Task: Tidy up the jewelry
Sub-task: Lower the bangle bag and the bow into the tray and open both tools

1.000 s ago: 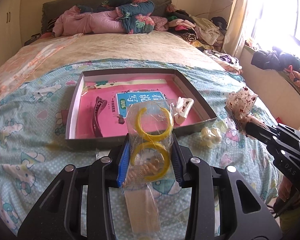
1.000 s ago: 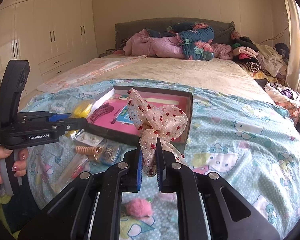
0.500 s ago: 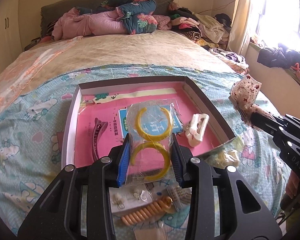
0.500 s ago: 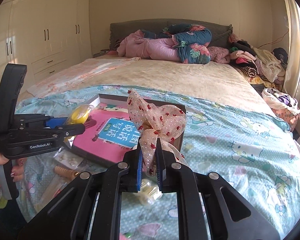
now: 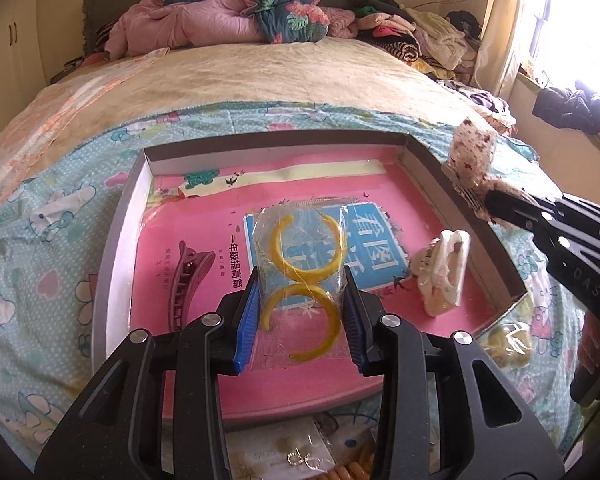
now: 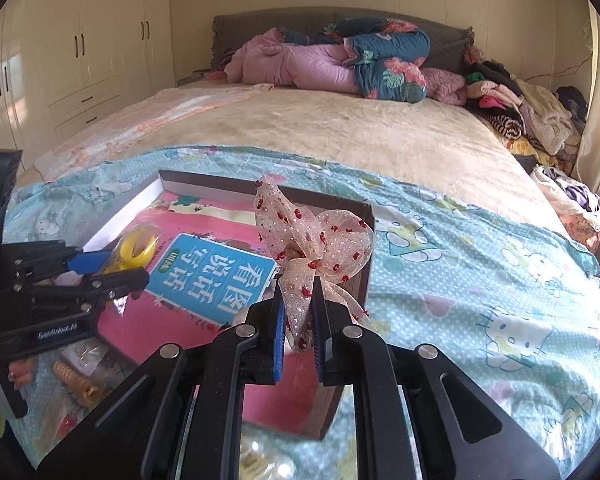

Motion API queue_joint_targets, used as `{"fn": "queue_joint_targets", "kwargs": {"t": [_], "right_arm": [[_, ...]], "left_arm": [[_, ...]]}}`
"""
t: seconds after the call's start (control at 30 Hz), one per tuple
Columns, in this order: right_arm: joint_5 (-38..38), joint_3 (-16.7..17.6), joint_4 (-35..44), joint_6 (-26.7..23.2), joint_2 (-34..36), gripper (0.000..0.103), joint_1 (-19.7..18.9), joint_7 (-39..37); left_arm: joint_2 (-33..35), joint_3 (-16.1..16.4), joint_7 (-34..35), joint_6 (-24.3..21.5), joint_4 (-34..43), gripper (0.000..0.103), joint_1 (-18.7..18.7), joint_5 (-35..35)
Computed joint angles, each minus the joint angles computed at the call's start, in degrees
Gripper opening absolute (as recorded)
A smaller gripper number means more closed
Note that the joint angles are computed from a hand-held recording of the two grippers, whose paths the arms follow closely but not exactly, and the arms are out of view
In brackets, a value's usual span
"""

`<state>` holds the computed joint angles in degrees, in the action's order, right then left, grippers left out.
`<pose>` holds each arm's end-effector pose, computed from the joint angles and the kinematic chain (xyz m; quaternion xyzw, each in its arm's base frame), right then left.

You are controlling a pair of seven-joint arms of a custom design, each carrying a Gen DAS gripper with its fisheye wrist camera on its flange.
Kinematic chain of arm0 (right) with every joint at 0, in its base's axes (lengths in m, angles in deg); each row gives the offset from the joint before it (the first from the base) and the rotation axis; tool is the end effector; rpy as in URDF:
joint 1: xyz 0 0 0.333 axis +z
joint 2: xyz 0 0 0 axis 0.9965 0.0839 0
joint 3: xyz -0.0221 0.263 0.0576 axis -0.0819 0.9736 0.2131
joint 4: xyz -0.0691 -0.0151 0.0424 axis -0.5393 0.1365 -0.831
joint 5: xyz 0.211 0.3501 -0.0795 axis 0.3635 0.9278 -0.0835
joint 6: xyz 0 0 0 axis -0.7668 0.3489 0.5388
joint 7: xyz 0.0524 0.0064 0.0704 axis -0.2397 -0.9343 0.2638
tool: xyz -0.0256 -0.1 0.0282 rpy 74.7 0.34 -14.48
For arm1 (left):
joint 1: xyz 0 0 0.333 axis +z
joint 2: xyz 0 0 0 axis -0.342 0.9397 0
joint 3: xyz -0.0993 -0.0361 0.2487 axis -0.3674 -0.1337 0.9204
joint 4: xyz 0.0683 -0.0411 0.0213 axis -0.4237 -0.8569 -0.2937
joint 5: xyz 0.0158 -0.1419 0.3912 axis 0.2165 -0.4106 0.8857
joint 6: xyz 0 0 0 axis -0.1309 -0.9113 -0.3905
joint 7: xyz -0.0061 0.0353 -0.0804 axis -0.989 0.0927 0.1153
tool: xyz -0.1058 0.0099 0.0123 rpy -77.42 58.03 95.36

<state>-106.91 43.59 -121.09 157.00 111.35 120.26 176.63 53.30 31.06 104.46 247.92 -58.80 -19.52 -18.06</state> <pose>0.6736 0.3076 0.3495 -0.7091 0.5731 -0.2630 0.3157 0.6958 -0.1843 0.3347 -0.5507 0.7552 -0.3109 0.1726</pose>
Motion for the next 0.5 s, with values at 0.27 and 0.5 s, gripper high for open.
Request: {"fn": "queue_joint_targets", "kwargs": {"t": [0.27, 0.5], "right_arm": [[6.1, 6.2, 18.2, -10.8, 11.8, 0.011, -5.9, -8.3], [7.4, 7.0, 29.9, -17.9, 19.8, 0.016, -7.0, -9.2]], "left_arm": [[2.0, 1.1, -0.9, -1.8, 1.7, 0.029, -1.0, 1.2], [2.9, 1.1, -1.3, -2.3, 2.4, 0.029, -1.2, 1.7]]}}
